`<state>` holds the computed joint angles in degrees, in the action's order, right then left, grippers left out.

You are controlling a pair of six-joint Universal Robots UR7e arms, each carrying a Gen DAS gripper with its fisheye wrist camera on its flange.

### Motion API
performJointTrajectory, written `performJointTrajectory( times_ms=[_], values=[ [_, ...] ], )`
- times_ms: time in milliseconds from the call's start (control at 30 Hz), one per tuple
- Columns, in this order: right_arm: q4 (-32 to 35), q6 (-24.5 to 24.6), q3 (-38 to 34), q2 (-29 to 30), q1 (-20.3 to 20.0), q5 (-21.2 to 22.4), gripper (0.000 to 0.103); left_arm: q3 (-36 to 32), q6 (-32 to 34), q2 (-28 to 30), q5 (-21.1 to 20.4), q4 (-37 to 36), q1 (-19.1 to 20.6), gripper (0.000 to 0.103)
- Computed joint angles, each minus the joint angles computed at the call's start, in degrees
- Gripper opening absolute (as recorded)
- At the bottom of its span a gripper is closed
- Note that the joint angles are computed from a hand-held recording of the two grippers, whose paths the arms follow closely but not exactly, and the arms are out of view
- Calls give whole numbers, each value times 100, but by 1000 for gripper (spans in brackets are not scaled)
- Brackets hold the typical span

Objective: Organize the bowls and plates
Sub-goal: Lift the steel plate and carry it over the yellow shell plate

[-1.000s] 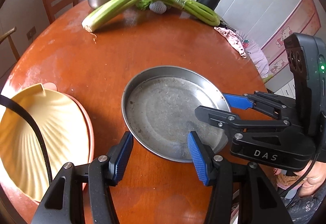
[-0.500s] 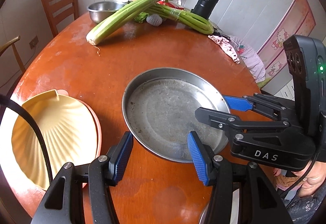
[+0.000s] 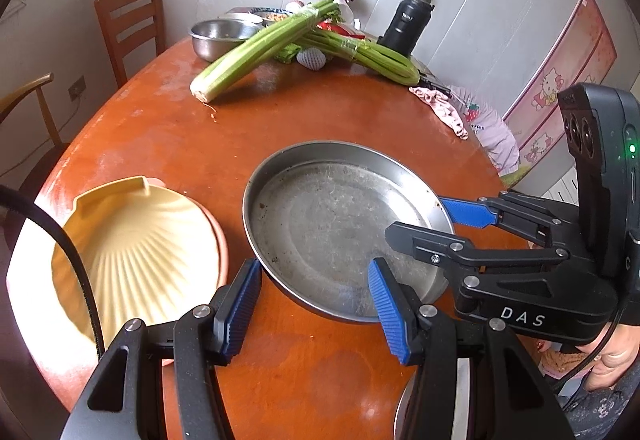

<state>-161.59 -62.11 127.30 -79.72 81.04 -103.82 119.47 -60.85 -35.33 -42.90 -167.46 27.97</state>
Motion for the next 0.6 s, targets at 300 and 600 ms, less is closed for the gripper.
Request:
performJointTrajectory(
  times_ms=[300,600],
  values=[
    [-159,-9,292,-91,214,-58,52,472,-402,-314,183,25,-231,55],
    [-379,89,574,-72,525,-94,52,994,-757,-725,356,84,-431,55]
  ],
)
